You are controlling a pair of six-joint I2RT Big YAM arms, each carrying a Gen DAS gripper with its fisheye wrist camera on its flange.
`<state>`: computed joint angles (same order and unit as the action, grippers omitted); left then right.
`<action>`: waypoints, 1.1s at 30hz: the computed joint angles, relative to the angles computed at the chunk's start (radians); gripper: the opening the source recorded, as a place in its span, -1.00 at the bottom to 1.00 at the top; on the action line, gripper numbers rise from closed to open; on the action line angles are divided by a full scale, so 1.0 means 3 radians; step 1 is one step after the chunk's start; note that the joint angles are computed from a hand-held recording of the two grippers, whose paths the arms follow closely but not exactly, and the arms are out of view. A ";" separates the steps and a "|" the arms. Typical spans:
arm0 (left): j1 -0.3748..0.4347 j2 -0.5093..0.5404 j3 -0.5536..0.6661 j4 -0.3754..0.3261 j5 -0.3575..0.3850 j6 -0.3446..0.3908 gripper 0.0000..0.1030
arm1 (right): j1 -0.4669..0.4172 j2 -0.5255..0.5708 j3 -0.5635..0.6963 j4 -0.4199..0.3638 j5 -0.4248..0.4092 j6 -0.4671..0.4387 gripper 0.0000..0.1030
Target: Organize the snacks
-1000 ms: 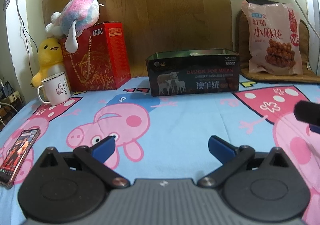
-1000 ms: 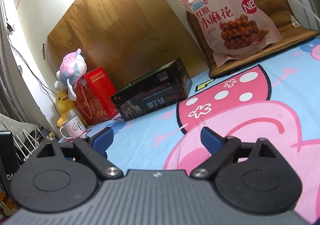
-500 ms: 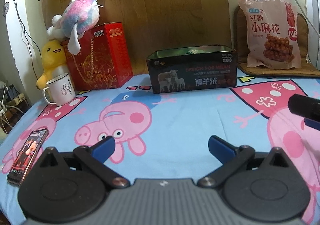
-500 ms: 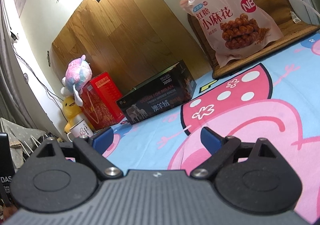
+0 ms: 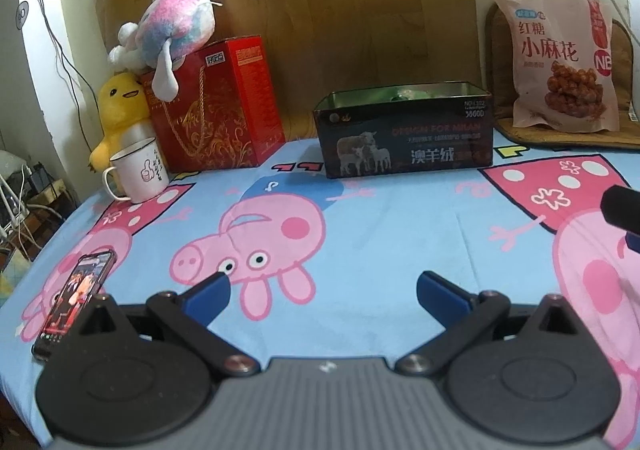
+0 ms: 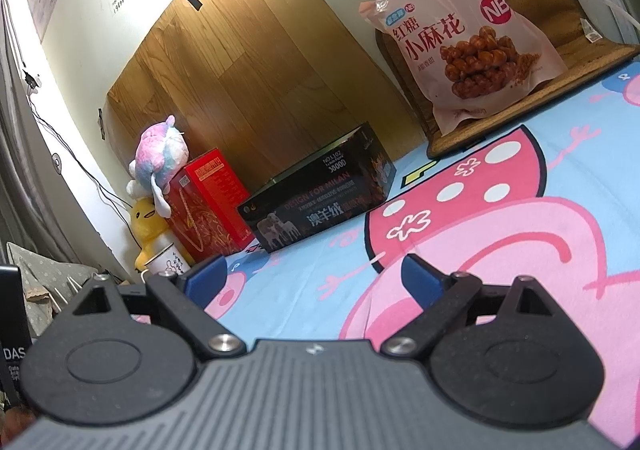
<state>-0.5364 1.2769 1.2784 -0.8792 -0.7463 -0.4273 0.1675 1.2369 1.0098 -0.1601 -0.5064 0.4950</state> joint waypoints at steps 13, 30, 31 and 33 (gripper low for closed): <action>-0.0003 0.0036 -0.0010 -0.0035 -0.0127 0.0059 1.00 | -0.0006 -0.0002 -0.0002 0.0010 -0.0009 0.0008 0.86; 0.0004 0.0042 -0.0047 0.0000 -0.0117 0.0144 1.00 | -0.0015 0.0000 -0.0001 0.0011 -0.0019 0.0006 0.86; 0.0003 0.0041 -0.0049 -0.0001 -0.0119 0.0142 1.00 | -0.0015 0.0000 -0.0001 0.0011 -0.0019 0.0006 0.86; 0.0000 0.0041 -0.0049 -0.0002 -0.0120 0.0141 1.00 | -0.0012 0.0001 0.0000 0.0013 -0.0017 0.0010 0.86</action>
